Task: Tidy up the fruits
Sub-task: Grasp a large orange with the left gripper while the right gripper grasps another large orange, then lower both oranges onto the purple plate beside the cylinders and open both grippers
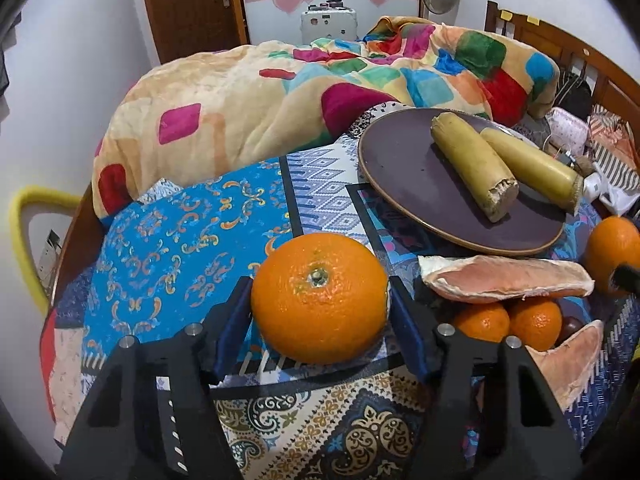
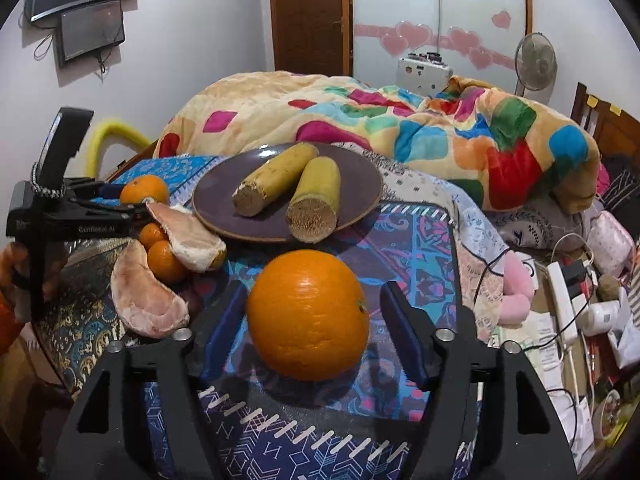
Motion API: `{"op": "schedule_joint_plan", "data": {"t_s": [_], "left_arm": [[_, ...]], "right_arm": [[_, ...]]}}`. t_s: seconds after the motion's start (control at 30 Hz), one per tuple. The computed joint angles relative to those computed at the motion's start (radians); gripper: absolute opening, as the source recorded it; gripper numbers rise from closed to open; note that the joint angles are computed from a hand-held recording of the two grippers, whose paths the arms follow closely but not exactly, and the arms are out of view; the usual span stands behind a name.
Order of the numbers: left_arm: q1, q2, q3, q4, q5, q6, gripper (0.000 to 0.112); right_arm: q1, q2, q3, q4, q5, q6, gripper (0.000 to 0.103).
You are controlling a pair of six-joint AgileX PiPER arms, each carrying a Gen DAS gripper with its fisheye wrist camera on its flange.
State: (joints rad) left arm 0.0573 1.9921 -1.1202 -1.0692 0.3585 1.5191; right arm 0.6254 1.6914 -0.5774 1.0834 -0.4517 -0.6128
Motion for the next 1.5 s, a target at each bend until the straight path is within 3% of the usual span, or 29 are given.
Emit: {"op": "schedule_joint_plan", "data": {"t_s": [0.13, 0.2, 0.4, 0.53, 0.77, 1.03, 1.23, 1.5], "left_arm": [[0.014, -0.014, 0.012, 0.011, 0.023, -0.014, 0.065], [0.018, -0.027, 0.029, -0.005, 0.022, 0.012, 0.065], [0.041, -0.086, 0.078, -0.083, 0.043, 0.110, 0.065], [0.039, -0.115, 0.072, -0.069, 0.071, 0.077, 0.065], [-0.017, -0.124, 0.015, -0.034, 0.074, -0.024, 0.065], [-0.103, -0.064, -0.089, 0.122, 0.038, -0.205, 0.065], [-0.147, -0.001, -0.177, 0.235, 0.035, -0.330, 0.065], [-0.208, 0.117, -0.341, 0.465, 0.086, -0.567, 0.065]], "right_arm": [[-0.026, 0.041, -0.021, -0.065, 0.048, 0.056, 0.072], [-0.024, 0.053, -0.028, -0.088, 0.047, 0.078, 0.068], [0.019, 0.051, -0.036, 0.033, -0.001, 0.000, 0.065], [0.011, 0.011, -0.026, 0.049, -0.015, -0.014, 0.065], [-0.031, -0.049, -0.077, 0.153, -0.043, -0.187, 0.065], [-0.129, 0.015, -0.209, 0.174, 0.004, -0.320, 0.065], [-0.212, 0.118, -0.336, 0.284, 0.059, -0.485, 0.065], [-0.264, 0.253, -0.521, 0.618, 0.104, -0.869, 0.065]]}}
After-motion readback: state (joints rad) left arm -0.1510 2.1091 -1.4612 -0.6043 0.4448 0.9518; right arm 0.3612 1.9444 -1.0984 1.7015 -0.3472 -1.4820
